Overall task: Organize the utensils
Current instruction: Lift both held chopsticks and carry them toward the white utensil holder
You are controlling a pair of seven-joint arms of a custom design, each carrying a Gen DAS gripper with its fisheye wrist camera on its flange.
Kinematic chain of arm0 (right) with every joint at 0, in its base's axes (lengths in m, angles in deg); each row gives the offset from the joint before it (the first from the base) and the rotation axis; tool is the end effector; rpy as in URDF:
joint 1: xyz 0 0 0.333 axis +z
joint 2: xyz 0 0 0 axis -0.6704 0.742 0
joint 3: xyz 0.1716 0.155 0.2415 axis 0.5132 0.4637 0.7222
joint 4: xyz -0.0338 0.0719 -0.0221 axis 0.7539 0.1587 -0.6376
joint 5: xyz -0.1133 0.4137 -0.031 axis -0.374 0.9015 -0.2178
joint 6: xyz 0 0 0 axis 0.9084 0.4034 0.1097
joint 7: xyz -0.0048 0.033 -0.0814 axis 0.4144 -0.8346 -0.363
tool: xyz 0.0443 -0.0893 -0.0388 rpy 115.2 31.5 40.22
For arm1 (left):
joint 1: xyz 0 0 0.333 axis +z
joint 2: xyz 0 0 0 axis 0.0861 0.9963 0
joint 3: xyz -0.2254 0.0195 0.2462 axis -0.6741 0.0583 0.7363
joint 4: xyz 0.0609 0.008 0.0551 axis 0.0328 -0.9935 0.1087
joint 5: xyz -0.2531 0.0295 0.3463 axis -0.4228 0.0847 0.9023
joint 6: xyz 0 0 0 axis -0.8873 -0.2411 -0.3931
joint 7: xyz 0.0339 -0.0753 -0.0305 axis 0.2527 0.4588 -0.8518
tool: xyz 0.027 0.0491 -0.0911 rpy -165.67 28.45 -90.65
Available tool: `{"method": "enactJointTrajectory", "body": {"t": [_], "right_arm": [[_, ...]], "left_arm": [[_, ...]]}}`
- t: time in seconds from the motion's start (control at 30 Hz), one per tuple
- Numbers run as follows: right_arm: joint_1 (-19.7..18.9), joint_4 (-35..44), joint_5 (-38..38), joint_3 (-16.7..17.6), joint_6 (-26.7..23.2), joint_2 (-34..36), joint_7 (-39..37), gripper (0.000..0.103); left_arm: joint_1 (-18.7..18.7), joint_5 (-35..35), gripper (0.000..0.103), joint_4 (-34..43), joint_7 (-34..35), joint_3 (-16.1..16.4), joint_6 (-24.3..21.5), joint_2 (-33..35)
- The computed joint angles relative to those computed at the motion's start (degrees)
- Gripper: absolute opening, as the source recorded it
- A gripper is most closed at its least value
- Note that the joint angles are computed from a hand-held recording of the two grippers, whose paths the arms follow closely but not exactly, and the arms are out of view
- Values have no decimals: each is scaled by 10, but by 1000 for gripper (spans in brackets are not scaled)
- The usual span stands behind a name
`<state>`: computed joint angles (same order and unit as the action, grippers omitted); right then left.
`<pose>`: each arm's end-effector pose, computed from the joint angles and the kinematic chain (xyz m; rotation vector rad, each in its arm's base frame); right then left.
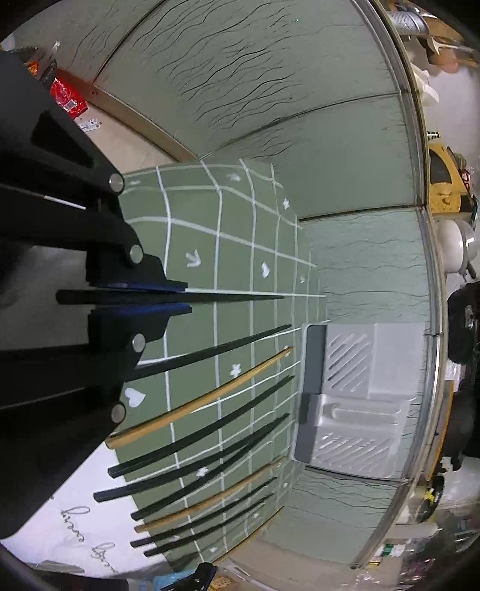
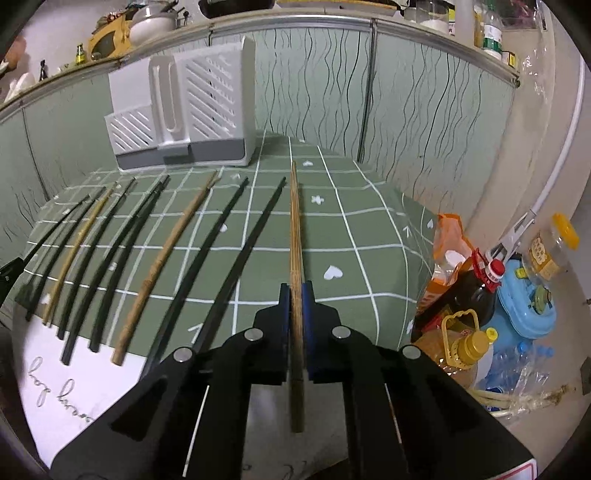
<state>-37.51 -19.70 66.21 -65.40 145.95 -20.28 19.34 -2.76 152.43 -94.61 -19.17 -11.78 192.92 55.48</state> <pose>0.7223 0.0492 0.4003 -1.8009 1.5531 -0.7618 0.6456 -0.1592 0.4038 -1.8328 1.4592 -0.6762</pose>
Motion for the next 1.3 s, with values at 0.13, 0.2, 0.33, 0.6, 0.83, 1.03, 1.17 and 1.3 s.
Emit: {"method": "enactJointTrajectory", "body": {"t": [0.13,0.2,0.33,0.6,0.83,1.03,1.17,1.3], "right_arm": [[-29,-9,14,32,1,-17,-22,6],[-51,-8,30,56,-5,-22,-40,6],[-54,-3,49,57,-21,-28,-57,7],[-71,0,98,75,-24,-41,-104,7],[-96,17,165,109,-29,-49,-181,7],[-102,46,220,120,-34,-44,-237,7],[-98,70,247,117,-44,-39,-262,7],[-81,94,246,97,-59,-28,-263,6]], "left_arm": [[9,14,8,-12,-11,2,18,-23],[14,15,8,-15,-8,0,23,-30],[24,20,8,-15,-5,-3,32,-41],[35,23,8,-17,8,-9,46,-58],[46,16,8,-10,26,-11,72,-68],[52,-5,8,8,59,-11,86,-65],[53,-25,8,17,88,-9,94,-63],[57,-71,8,24,143,-8,107,-58]]}}
